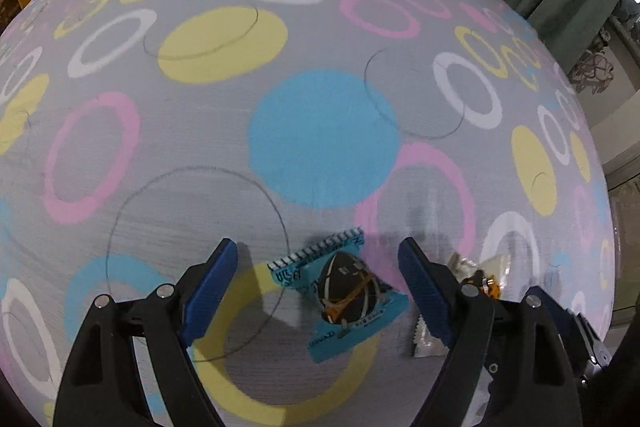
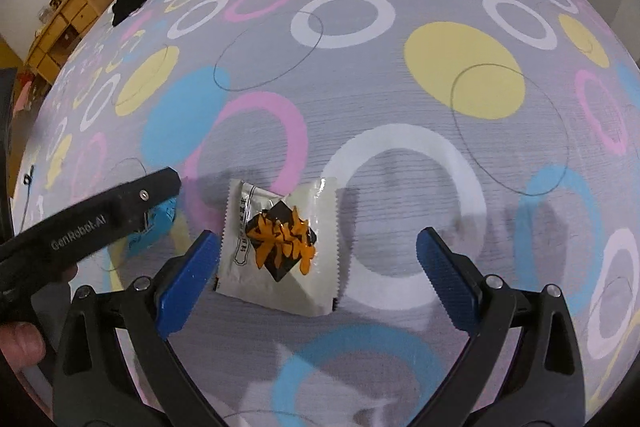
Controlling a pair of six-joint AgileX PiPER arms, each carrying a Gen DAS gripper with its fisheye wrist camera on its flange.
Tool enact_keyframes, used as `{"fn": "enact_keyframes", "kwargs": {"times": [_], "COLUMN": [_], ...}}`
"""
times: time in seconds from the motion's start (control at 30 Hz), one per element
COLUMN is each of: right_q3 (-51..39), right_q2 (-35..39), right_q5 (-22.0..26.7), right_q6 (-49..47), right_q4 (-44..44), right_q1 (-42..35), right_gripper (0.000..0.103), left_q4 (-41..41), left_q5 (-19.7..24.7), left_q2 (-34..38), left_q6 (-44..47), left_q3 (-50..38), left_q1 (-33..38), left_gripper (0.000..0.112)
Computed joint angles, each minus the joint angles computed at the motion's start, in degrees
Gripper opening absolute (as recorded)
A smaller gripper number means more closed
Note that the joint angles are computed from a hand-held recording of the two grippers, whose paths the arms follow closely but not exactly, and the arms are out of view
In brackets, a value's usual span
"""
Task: Collect trash
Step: 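Close the left tool on the blue wrapper while the right tool grips the white packet, then lift the blue wrapper and white packet and carry them over the trash bag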
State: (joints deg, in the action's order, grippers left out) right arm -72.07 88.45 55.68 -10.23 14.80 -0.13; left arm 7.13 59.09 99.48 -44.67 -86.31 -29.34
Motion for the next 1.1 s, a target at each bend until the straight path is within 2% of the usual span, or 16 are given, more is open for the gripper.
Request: {"fn": "enact_keyframes", "kwargs": {"times": [0.07,0.17,0.2,0.27,0.3,0.37,0.4,0.43,0.47,0.53,0.57,0.67,1.1], "right_q3": [0.8,2.4,3.3,4.6,5.0,5.5,5.8,6.1,6.3,6.4,6.6,7.3,7.7], "right_q2": [0.1,0.1,-0.2,-0.9,-1.1,-1.4,-1.7,-2.0,-2.2,-2.3,-2.4,-2.7,-5.7], "right_q5": [-1.4,-3.2,-4.3,-6.5,-7.1,-8.3,-8.8,-9.3,-9.5,-9.6,-10.0,-11.1,-9.6], "right_q6": [-0.1,-0.5,0.1,1.9,2.0,2.3,2.5,2.6,2.6,2.6,3.0,3.7,1.3], "right_q4": [-1.0,-2.2,-3.6,-6.8,-7.2,-8.4,-9.1,-10.0,-10.7,-11.4,-12.4,-14.1,-12.0], "right_q1": [1.0,2.0,2.7,4.2,4.5,5.1,5.6,6.1,6.6,7.3,7.7,8.7,7.5], "right_gripper": [0.096,0.089,0.085,0.079,0.076,0.063,0.049,0.04,0.021,0.012,0.011,0.008,0.006], "left_q4": [-0.3,-0.6,-0.8,-0.1,-0.7,-0.4,-0.2,-0.2,-0.5,-1.0,-1.1,-0.9,-1.1], "left_q5": [-0.6,-0.4,-0.3,0.0,-0.1,-0.6,-0.8,-1.3,-1.9,-2.6,-2.9,-2.6,-1.0], "left_q2": [0.1,0.1,0.0,-0.5,-0.5,-1.0,-1.3,-1.7,-2.2,-3.1,-3.4,-3.8,-5.2], "left_q6": [-0.8,-1.4,-1.8,-2.5,-1.9,-2.3,-2.5,-2.8,-2.9,-2.6,-2.5,-2.2,-2.6], "left_q3": [0.5,0.3,0.3,0.9,1.1,2.0,2.3,3.0,3.7,4.7,5.1,4.9,4.5], "left_q1": [0.3,0.4,0.4,-0.1,-0.1,-0.4,-0.6,-0.6,-0.5,-0.4,-0.4,-0.8,-1.7], "left_gripper": [0.08,0.077,0.073,0.055,0.051,0.049,0.049,0.048,0.047,0.042,0.037,0.034,0.032]}}
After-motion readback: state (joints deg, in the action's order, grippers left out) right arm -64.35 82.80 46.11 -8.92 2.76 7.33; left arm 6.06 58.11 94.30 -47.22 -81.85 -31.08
